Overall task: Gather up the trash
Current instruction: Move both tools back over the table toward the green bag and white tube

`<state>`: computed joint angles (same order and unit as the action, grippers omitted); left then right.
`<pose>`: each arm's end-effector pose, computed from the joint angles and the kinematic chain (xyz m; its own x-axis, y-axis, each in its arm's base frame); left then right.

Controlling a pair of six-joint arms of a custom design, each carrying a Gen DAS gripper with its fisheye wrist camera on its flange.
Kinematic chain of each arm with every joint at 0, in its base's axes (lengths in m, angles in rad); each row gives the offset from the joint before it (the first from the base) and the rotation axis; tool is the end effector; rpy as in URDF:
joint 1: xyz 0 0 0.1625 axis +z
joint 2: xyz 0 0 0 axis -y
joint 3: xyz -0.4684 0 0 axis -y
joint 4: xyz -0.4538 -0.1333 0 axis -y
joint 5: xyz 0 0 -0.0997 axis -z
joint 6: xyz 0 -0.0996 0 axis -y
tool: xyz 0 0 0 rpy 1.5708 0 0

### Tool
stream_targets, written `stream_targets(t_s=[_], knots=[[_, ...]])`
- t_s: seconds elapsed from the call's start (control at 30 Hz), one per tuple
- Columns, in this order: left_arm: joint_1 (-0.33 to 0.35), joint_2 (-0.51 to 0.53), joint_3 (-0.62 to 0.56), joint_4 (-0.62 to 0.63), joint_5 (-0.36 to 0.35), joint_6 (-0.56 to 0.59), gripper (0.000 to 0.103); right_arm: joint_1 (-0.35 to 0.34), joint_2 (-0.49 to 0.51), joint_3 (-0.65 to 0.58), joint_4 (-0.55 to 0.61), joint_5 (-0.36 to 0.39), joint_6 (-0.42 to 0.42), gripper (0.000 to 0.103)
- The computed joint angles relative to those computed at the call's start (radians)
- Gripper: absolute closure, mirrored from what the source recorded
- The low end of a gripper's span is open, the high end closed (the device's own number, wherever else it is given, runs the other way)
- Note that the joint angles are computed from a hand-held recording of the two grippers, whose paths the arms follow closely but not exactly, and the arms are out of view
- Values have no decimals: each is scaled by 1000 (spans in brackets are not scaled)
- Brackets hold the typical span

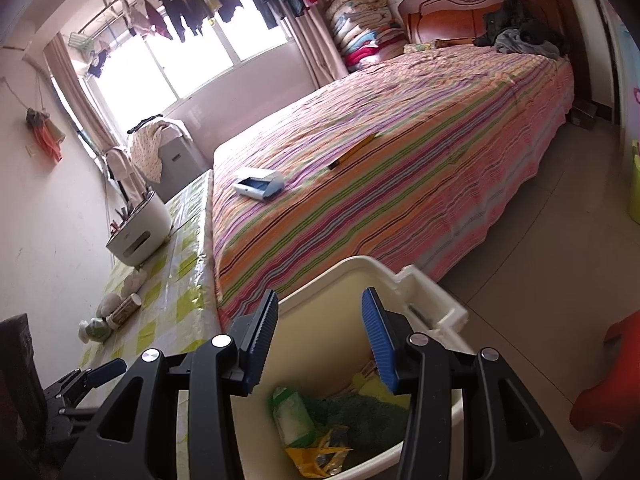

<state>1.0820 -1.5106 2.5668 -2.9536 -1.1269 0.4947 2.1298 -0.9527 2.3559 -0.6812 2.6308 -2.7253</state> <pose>-0.0205 -0.4136 0.1818 -0.5475 0.6632 -0.5103 0.8007 0.5924 -0.0893 0.2079 -0.2448 -0.0102 -0.8383 0.4971 0.2238 -0.0126 0.3928 -0.9195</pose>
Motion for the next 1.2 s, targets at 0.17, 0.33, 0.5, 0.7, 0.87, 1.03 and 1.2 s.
stream_targets(t_s=[0.17, 0.33, 0.5, 0.7, 0.87, 1.03, 1.2], knots=[[53, -4, -38, -27, 15, 6, 18, 0, 48, -59, 43, -39, -8, 60], [98, -1, -71, -72, 37, 34, 18, 1, 97, -121, 84, -71, -16, 60], [144, 23, -112, -182, 81, 62, 18, 6, 153, -191, 149, -91, -9, 60], [211, 89, -253, -253, 173, -62, 17, 3, 211, -263, 211, -126, -3, 60], [277, 122, -406, -113, 146, -231, 17, -5, 251, -315, 259, -169, -2, 60], [331, 170, -540, -17, 116, -309, 18, -11, 283, -361, 293, -197, -14, 60], [390, 221, -661, 97, 65, -402, 18, -17, 308, -397, 327, -210, -12, 60]])
